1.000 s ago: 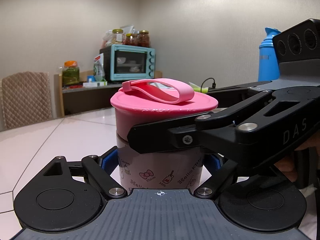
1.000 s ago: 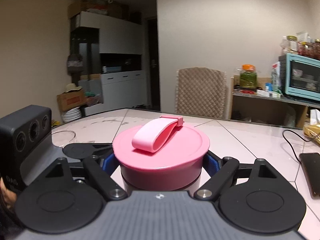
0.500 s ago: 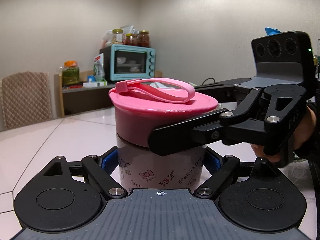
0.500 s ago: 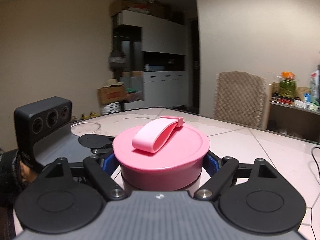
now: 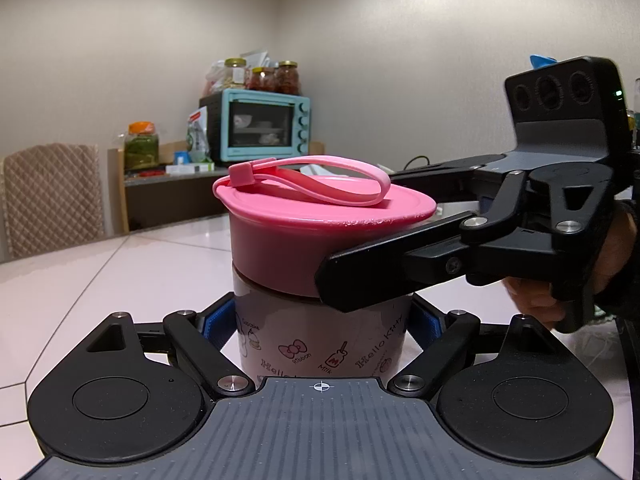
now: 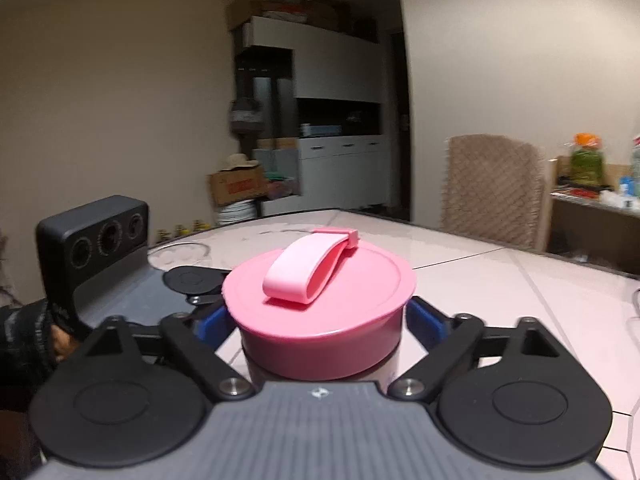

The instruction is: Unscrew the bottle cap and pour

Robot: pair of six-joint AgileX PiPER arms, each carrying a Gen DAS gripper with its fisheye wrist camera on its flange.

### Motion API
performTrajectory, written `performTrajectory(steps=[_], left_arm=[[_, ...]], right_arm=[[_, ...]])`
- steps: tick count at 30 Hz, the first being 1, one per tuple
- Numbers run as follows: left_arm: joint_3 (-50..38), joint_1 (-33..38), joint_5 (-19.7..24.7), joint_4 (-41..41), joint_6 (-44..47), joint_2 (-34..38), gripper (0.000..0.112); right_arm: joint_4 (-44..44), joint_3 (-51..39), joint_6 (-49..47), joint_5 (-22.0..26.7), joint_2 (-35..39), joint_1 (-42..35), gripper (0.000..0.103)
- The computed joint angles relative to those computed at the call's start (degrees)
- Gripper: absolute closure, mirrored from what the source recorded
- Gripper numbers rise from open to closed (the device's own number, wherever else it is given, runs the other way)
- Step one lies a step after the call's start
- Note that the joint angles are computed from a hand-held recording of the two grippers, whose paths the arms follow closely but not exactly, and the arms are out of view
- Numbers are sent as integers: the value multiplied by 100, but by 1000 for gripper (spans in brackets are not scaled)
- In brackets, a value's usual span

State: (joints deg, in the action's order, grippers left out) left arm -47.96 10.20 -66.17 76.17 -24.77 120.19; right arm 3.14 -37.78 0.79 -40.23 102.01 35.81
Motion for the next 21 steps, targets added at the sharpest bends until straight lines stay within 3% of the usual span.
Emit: performTrajectory(steps=[5, 14, 21], left_arm=[[-10, 0, 0, 1, -3, 6, 22], [-48, -12, 12, -10, -12, 23, 22], [-84, -27, 24, -19, -28, 41, 22]], right_arm=[[1447, 42, -726, -11, -116, 536, 5], [4403, -355, -2345, -710, 243, 1715, 3], [5508, -766, -2658, -1105, 607, 2079, 3]])
